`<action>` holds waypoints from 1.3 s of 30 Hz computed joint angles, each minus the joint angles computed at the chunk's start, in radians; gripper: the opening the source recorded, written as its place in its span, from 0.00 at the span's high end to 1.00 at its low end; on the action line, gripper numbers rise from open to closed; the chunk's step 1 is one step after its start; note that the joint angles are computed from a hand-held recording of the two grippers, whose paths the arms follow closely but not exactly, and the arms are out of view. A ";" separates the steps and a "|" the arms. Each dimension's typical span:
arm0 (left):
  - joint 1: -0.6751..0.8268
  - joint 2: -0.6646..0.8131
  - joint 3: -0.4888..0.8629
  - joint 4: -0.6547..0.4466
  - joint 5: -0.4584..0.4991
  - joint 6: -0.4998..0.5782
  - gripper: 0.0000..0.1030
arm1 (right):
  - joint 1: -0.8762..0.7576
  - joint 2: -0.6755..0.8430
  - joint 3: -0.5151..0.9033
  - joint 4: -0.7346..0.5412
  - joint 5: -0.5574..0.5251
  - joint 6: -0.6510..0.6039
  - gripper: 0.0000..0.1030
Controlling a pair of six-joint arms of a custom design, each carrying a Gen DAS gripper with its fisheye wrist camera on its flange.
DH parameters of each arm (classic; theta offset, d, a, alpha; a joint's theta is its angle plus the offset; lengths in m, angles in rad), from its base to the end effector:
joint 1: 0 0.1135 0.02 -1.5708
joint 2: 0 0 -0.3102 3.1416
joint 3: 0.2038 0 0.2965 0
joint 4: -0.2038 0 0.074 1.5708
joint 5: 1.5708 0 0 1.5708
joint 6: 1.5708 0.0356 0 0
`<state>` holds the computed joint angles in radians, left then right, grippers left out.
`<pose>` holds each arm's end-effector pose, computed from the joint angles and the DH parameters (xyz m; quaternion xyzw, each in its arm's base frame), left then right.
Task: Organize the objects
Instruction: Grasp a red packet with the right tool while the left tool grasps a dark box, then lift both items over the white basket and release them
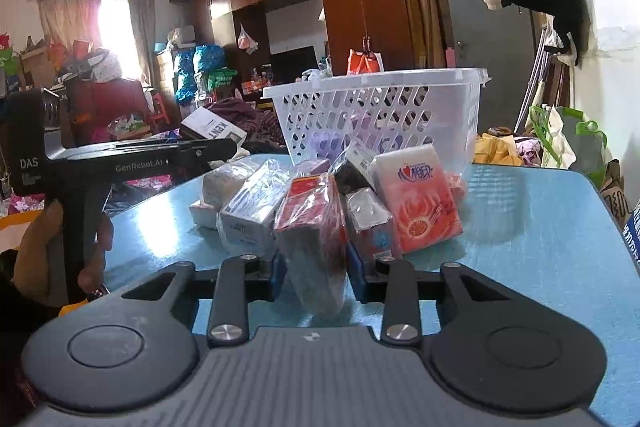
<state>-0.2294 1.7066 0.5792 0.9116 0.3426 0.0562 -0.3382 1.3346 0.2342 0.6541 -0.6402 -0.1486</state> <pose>0.3340 -0.0903 0.1613 0.2150 0.7447 -0.1857 0.6039 0.2193 -0.0546 0.1392 -0.0910 0.8154 0.1364 0.5553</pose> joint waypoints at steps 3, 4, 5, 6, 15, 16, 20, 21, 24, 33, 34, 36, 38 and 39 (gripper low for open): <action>0.002 0.003 -0.010 0.031 0.001 -0.001 0.62 | 0.001 -0.003 -0.001 0.002 0.005 0.001 0.70; 0.001 0.005 -0.017 0.048 0.000 0.004 0.62 | 0.002 -0.002 0.000 0.000 0.006 -0.001 0.70; 0.000 0.006 -0.022 0.060 -0.002 0.008 0.63 | 0.002 0.000 0.001 0.000 0.004 -0.003 0.70; -0.004 0.007 -0.029 0.079 -0.008 0.014 0.66 | 0.005 0.007 0.004 0.004 0.006 -0.004 0.71; -0.015 0.015 -0.062 0.174 -0.036 0.033 0.77 | 0.003 0.013 0.005 0.008 0.001 0.001 0.71; -0.016 0.016 -0.065 0.183 -0.039 0.036 0.78 | 0.003 0.014 0.005 0.009 0.000 0.002 0.71; -0.031 0.018 -0.080 0.219 -0.070 0.061 0.79 | 0.000 0.015 0.003 0.015 -0.001 0.004 0.71; -0.032 0.017 -0.082 0.224 -0.071 0.065 0.79 | -0.002 0.015 0.003 0.017 -0.003 0.006 0.71; -0.030 0.016 -0.079 0.220 -0.069 0.062 0.79 | -0.007 0.010 0.002 0.022 -0.008 0.013 0.72; -0.019 -0.013 0.001 0.102 -0.028 0.046 0.79 | -0.007 -0.078 0.069 -0.088 0.011 0.017 0.74; -0.021 -0.015 0.023 0.076 -0.026 0.047 0.79 | -0.002 -0.089 0.094 -0.112 0.017 0.018 0.74; -0.027 -0.019 0.071 0.020 -0.024 0.047 0.79 | 0.018 -0.099 0.151 -0.160 0.046 0.022 0.74; -0.036 -0.016 0.136 -0.049 -0.041 0.036 0.79 | 0.045 -0.084 0.223 -0.192 0.098 0.027 0.74; -0.040 -0.011 0.185 -0.103 -0.050 0.024 0.79 | 0.058 -0.062 0.274 -0.214 0.114 0.034 0.74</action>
<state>-0.2697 1.6955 0.7639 0.8084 0.2929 0.0798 -0.2803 1.2724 0.5079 0.4401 -0.5261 -0.1142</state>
